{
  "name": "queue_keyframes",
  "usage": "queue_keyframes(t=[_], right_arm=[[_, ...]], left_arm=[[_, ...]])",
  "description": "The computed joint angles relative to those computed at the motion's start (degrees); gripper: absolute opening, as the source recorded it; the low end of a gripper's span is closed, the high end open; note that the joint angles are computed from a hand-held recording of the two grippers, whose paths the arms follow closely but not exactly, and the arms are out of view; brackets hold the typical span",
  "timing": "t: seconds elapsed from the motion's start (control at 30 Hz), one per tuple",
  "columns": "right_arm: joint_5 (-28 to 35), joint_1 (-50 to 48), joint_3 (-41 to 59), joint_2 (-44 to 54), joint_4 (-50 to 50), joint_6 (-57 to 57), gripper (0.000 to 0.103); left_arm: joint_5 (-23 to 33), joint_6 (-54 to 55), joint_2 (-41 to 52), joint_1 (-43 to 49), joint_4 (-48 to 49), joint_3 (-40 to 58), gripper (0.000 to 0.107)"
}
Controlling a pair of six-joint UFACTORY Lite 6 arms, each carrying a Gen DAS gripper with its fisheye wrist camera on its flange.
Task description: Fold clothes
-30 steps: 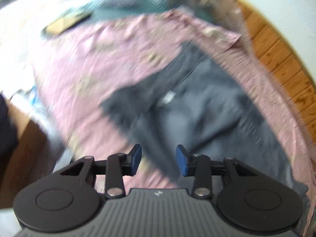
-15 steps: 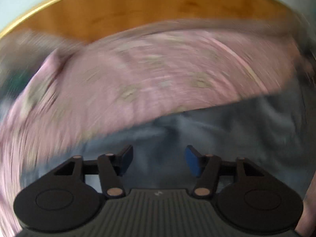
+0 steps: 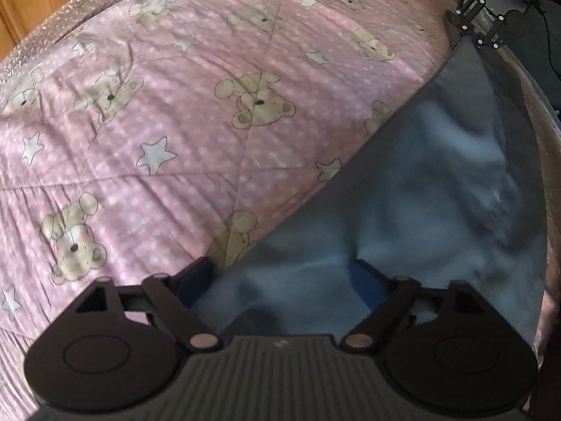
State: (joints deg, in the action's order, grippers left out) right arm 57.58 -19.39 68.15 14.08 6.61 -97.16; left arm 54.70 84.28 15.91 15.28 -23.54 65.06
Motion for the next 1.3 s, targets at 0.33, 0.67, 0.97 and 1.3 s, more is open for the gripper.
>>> queue_keyframes(t=[0.33,0.67,0.97,1.3], right_arm=[[-9.91,-8.84,-13.62,-18.47,9.75,-16.13,0.000],[-53.63,-21.30,-8.78,1.31,9.08,0.23,0.000],[-14.16,-34.04,-17.34,-17.25,28.93,-0.33,0.017],[-32.33,-34.82,-10.85,-0.57,49.62,-1.75,0.029]], left_arm=[[2.64,0.64,-11.02,8.18,-2.07,-2.39,0.004],[-16.85,-11.84,-21.56,1.08,3.99,-19.17,0.011],[-8.60,-20.64,-32.20,7.80,-3.28,-17.96,0.031],[9.22,-19.35,-50.25,24.37,-3.45,-21.82,0.037]])
